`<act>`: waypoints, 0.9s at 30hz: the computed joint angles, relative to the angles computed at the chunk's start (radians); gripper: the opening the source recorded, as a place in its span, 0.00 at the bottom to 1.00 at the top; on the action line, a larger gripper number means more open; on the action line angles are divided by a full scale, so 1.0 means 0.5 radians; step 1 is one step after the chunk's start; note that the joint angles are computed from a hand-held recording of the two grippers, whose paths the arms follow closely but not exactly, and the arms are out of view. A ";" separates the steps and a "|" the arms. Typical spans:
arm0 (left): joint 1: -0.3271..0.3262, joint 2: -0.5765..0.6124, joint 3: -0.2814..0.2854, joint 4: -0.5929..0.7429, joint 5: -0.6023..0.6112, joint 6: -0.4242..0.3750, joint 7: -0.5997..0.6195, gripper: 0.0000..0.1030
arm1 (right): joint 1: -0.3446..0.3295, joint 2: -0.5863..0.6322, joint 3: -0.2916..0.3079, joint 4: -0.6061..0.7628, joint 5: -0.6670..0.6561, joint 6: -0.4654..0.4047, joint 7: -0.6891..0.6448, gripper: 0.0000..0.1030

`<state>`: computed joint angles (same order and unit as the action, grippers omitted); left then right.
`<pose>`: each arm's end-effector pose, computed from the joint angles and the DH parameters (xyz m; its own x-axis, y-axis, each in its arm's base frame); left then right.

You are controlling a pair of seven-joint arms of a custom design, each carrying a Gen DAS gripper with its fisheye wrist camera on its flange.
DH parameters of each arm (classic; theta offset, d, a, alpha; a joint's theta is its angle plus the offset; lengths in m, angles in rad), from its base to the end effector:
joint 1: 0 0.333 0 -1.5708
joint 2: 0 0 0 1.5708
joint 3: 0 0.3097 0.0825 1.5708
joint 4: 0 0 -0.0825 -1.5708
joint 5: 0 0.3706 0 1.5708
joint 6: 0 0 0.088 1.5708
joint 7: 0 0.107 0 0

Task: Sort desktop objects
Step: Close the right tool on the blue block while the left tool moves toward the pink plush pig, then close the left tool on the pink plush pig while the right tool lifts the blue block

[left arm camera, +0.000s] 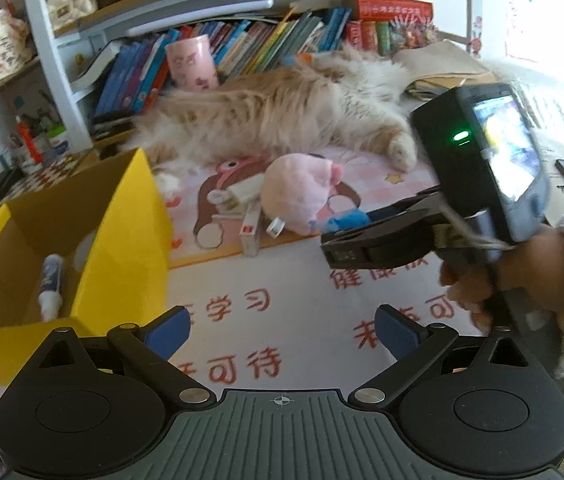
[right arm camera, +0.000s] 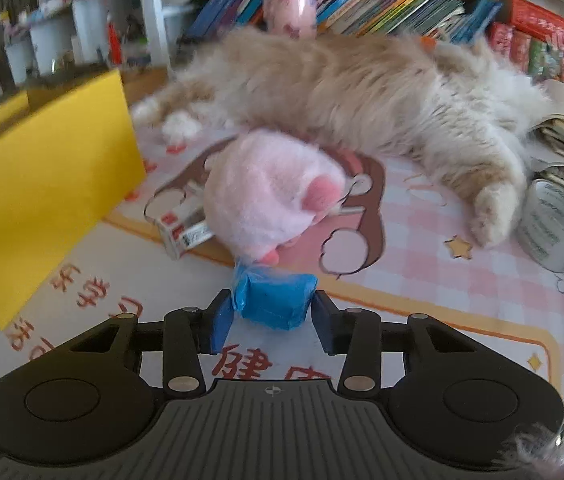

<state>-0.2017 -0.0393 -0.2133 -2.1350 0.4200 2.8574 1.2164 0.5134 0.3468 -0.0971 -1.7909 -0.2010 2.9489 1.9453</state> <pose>0.5099 -0.2505 0.5099 -0.3584 -0.9252 -0.1248 -0.6281 0.3379 -0.7009 0.6106 0.2931 0.4563 0.2690 -0.9606 -0.0702 -0.6728 -0.1353 -0.7274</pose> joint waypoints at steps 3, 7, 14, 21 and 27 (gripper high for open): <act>-0.003 0.069 0.003 0.060 -0.039 0.035 0.019 0.97 | 0.050 -0.102 -0.091 -0.113 -0.067 0.053 0.147 0.38; -0.002 0.204 0.019 0.186 -0.045 0.085 -0.049 0.97 | 0.108 -0.251 -0.218 -0.262 -0.302 0.045 0.483 0.38; -0.094 0.575 0.112 0.613 0.330 0.048 -0.184 0.97 | 0.086 -0.490 -0.264 -0.473 -0.817 -0.030 0.972 0.38; -0.231 0.958 0.168 1.127 0.354 -0.202 -0.067 0.97 | -0.072 -0.560 -0.115 -0.532 -0.896 -0.093 1.081 0.38; -0.342 1.133 0.248 1.348 0.477 -0.262 -0.015 0.97 | -0.213 -0.576 0.026 -0.551 -0.922 -0.107 1.143 0.38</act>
